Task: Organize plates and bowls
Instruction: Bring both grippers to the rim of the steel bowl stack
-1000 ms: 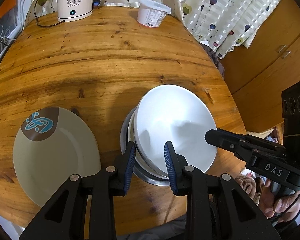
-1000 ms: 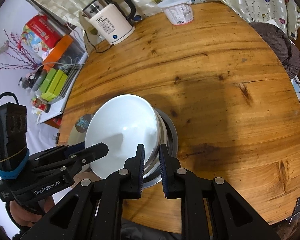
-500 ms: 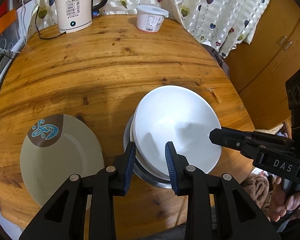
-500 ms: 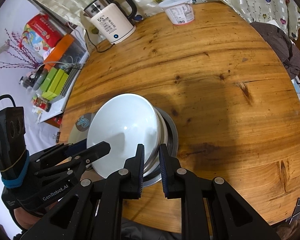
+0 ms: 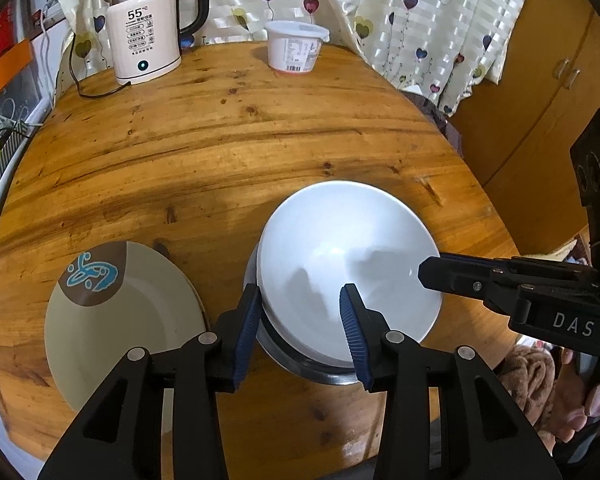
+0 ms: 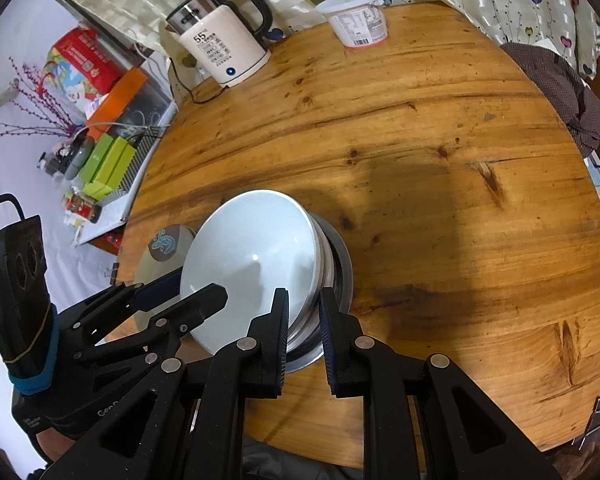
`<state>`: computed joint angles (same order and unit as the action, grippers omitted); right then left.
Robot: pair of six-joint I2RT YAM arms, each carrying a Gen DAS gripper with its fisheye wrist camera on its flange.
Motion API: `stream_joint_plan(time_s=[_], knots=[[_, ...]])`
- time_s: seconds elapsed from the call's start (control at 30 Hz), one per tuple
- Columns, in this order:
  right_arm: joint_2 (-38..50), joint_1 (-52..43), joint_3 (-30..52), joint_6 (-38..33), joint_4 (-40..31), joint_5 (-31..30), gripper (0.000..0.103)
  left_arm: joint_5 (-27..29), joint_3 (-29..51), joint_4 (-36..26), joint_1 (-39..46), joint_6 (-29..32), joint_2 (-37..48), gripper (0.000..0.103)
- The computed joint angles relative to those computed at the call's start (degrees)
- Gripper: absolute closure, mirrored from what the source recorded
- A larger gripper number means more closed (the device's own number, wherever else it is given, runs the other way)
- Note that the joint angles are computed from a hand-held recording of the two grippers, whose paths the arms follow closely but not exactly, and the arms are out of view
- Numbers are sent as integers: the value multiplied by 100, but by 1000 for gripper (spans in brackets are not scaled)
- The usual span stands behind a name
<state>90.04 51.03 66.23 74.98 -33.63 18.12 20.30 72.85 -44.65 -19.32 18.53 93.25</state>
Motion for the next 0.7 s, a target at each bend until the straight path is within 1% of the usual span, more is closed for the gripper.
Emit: stream_joint_plan(time_s=[0.23, 0.37, 0.7], knots=[[-74, 63, 72, -114, -117, 330, 87, 387, -81, 225, 192, -180, -76, 61], [-60, 28, 15, -184, -9, 304, 87, 609, -165, 310, 276, -292, -38, 61], [-66, -15, -126, -205, 179, 229, 88, 742, -348, 509, 454, -486, 17, 61]])
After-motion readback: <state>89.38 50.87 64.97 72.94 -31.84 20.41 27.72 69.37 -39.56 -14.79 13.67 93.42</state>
